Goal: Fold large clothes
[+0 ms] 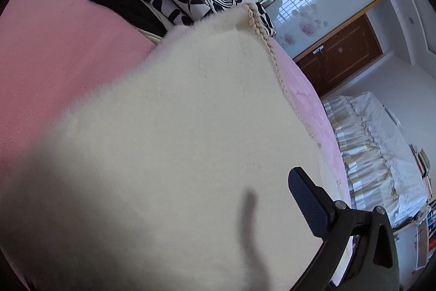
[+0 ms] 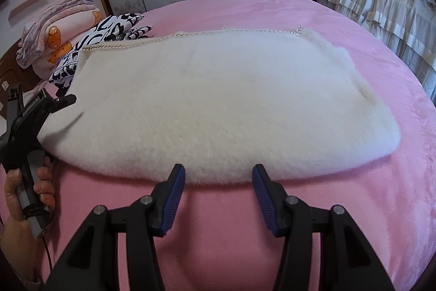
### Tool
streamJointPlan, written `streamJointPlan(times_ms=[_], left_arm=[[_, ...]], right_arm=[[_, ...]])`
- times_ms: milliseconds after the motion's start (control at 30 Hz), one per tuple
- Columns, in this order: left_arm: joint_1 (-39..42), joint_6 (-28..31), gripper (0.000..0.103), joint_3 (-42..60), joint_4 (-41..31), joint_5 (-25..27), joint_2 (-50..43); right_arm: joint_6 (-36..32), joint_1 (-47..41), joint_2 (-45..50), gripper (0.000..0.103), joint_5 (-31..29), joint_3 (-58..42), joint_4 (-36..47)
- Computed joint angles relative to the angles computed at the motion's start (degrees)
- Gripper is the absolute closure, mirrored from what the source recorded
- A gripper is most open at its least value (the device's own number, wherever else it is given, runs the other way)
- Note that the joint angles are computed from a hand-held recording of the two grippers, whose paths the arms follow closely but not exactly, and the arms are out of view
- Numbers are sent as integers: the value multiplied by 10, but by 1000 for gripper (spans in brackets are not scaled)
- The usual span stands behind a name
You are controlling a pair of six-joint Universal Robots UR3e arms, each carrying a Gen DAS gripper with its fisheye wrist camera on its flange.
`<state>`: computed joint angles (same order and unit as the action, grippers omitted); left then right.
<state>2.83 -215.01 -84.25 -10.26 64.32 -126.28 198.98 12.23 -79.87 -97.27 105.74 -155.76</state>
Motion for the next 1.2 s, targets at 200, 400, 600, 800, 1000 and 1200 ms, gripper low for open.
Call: streamJointPlan(times_ms=[200,400,600,800,1000,1200], left_arm=[[-10,60,69,-7,-34,61,21],[-21,83,80,11,-72,81,47],[-54,104,80,34,-118,140,79],[-80,146,81,60,-165,191,110],[-131,190,81,162,-214,249,92],[-206,236,81,344,-277,304,16]], right_arm=[[-2,-6,-2,52,14,6,-26],[5,-7,3,52,19,-18,-9],[-9,8,35,56,7,-93,51],[-68,31,140,77,-13,-272,110],[-117,25,291,84,9,-482,221],[-125,-8,254,84,79,-401,178]])
